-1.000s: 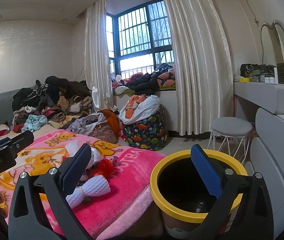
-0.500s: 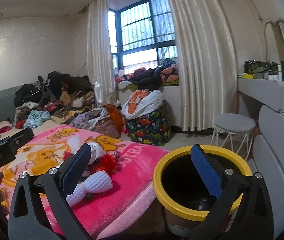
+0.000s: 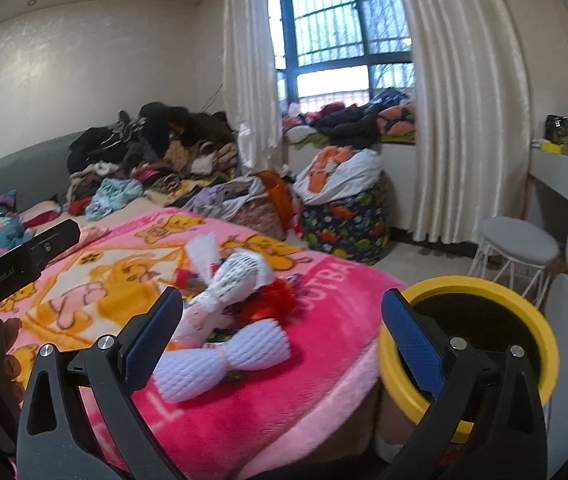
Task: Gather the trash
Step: 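Grasp the white plastic bag with the left tool while the right tool grasps a white mesh net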
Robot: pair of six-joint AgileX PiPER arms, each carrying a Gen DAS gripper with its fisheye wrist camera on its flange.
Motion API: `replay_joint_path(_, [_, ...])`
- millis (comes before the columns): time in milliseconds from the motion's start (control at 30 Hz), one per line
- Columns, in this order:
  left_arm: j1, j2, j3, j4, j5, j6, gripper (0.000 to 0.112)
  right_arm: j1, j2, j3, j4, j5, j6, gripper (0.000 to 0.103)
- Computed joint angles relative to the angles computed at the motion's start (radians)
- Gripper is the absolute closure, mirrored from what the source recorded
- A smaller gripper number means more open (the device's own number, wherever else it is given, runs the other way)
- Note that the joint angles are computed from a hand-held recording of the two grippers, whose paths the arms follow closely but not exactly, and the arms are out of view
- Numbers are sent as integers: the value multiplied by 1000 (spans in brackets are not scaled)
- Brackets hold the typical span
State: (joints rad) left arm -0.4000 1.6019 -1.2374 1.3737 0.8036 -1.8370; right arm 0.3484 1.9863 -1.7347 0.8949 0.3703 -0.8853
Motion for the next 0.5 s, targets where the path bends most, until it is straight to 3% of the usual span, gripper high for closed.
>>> replay_joint_path(267, [117,-51,99,14,-136,-44,20,33,134,-241,-267,148,315,6])
replay_joint_path(500, [233,9,81,-43,-332,38,20,35,312,-529,-469,329,558,6])
